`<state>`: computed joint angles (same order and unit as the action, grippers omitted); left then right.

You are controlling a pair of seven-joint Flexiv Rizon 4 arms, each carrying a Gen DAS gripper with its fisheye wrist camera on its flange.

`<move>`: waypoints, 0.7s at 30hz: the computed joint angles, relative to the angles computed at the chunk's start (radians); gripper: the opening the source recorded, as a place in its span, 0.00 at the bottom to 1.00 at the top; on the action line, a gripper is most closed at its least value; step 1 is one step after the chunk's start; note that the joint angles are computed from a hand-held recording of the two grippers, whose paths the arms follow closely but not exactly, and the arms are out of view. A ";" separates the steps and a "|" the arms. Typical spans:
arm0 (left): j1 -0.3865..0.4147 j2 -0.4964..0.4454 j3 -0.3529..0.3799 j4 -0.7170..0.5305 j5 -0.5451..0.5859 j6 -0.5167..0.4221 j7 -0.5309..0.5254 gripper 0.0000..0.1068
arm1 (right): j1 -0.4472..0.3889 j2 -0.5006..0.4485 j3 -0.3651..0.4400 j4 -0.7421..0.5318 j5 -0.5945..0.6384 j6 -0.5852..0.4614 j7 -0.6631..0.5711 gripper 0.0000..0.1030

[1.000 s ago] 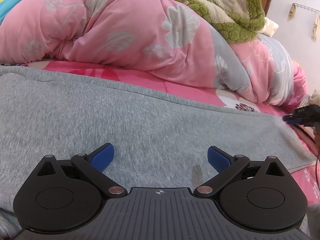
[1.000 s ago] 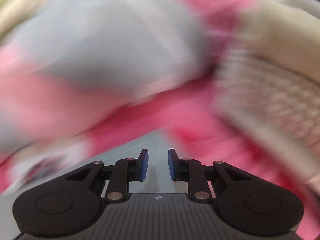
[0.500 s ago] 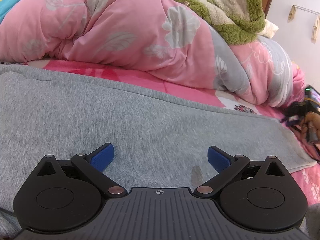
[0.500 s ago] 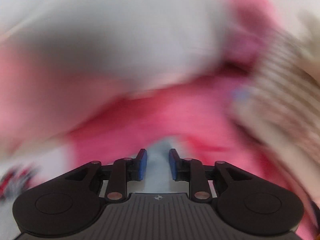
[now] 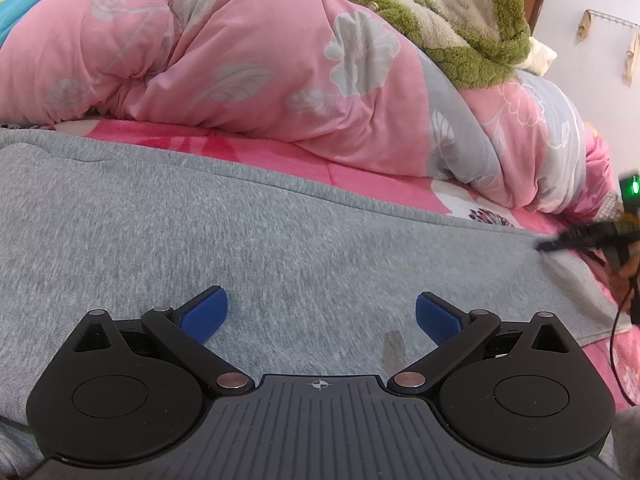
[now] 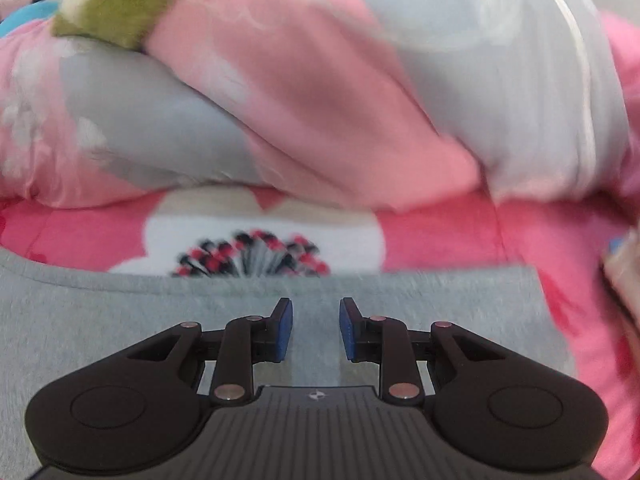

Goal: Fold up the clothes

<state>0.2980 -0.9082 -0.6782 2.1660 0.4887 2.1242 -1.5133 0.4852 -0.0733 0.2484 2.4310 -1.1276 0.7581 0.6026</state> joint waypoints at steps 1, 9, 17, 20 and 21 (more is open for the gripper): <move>0.003 -0.003 -0.003 -0.001 0.002 -0.001 -0.001 0.95 | 0.015 0.025 0.028 0.029 0.086 -0.061 0.030 0.27; 0.001 -0.002 -0.001 0.000 0.000 0.002 -0.002 0.95 | 0.198 0.164 0.224 0.026 0.624 -0.542 0.271 0.35; -0.004 0.002 0.003 -0.003 -0.001 -0.001 -0.006 0.95 | 0.121 -0.191 -0.042 -0.190 -0.295 0.011 0.121 0.35; 0.010 -0.008 -0.009 -0.004 0.007 -0.005 -0.006 0.95 | 0.115 -0.279 -0.077 -0.244 -0.337 0.099 0.076 0.35; 0.013 -0.011 -0.013 -0.004 0.009 -0.006 -0.005 0.95 | 0.112 -0.266 -0.068 -0.215 -0.350 0.091 0.117 0.35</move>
<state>0.3114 -0.9190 -0.6912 2.1622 0.4975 2.1187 -1.5185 0.5973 -0.3389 0.1805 2.2164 -1.4776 0.8493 0.7192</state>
